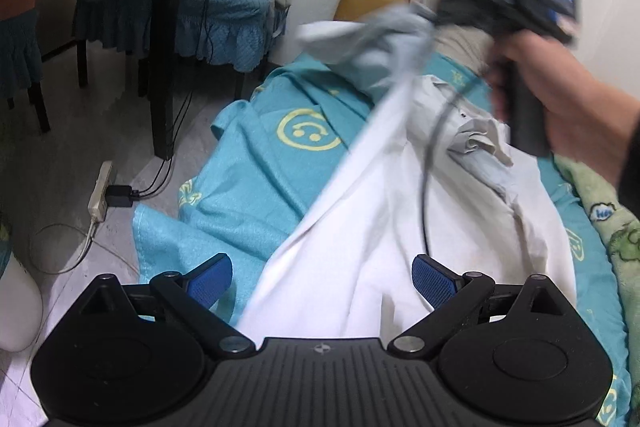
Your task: Fold clothes
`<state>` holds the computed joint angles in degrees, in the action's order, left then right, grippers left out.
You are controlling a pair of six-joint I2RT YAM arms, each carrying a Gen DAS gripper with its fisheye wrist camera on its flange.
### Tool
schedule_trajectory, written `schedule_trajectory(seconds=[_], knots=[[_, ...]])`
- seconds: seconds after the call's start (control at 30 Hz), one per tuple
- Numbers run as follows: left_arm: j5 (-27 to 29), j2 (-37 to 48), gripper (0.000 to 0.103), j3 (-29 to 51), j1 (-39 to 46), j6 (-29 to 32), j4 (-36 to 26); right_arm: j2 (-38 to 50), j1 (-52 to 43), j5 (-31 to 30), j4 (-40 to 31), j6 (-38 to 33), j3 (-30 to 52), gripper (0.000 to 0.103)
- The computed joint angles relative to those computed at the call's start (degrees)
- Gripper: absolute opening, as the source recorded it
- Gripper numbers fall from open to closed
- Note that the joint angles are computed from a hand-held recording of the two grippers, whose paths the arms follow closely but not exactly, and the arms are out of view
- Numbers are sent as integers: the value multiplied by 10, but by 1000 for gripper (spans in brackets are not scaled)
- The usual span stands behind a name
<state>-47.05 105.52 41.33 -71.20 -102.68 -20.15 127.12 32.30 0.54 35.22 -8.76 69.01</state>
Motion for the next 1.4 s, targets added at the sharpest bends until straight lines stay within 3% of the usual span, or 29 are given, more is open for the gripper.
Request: schedule_trajectory(seconds=[0.2, 0.43, 0.5, 0.53, 0.57, 0.6, 0.7, 0.9, 0.93, 1.0, 1.03, 1.2, 1.3, 1.4], knots=[[-3, 9, 98, 11, 5, 19, 6, 19, -134, -19, -3, 92, -37, 3], [-5, 17, 98, 19, 4, 41, 23, 31, -224, -81, -11, 70, -97, 7], [-5, 19, 98, 25, 2, 39, 19, 24, -242, -116, 1, 40, -117, 28], [-5, 21, 98, 28, 0, 38, 17, 23, -244, -125, 20, 22, -128, 62], [-4, 20, 98, 28, 0, 38, 20, 20, -238, -132, 39, 6, -136, 83], [-3, 21, 98, 28, -1, 38, 22, 16, -230, -141, 54, -9, -140, 84], [-3, 24, 98, 33, -2, 40, 19, 6, -204, -168, 75, -49, -138, 81], [8, 23, 98, 9, 11, 46, 65, 62, -114, -168, -70, -98, 25, 78], [11, 22, 98, 4, 14, 48, 73, 78, -101, -149, -95, -102, 56, 70], [19, 21, 98, -4, 20, 52, 88, 112, -77, -95, -144, -106, 119, 36], [18, 20, 98, -7, 19, 52, 95, 127, -69, -71, -153, -104, 142, 0], [-2, 18, 98, -16, 10, 40, 110, 138, -93, -70, -33, -2, 139, 3], [-6, 24, 98, -12, 9, 34, 104, 155, -118, -35, -8, 68, 168, 3], [-10, 29, 98, -8, 8, 29, 98, 196, -148, -5, -40, 123, 229, 3]])
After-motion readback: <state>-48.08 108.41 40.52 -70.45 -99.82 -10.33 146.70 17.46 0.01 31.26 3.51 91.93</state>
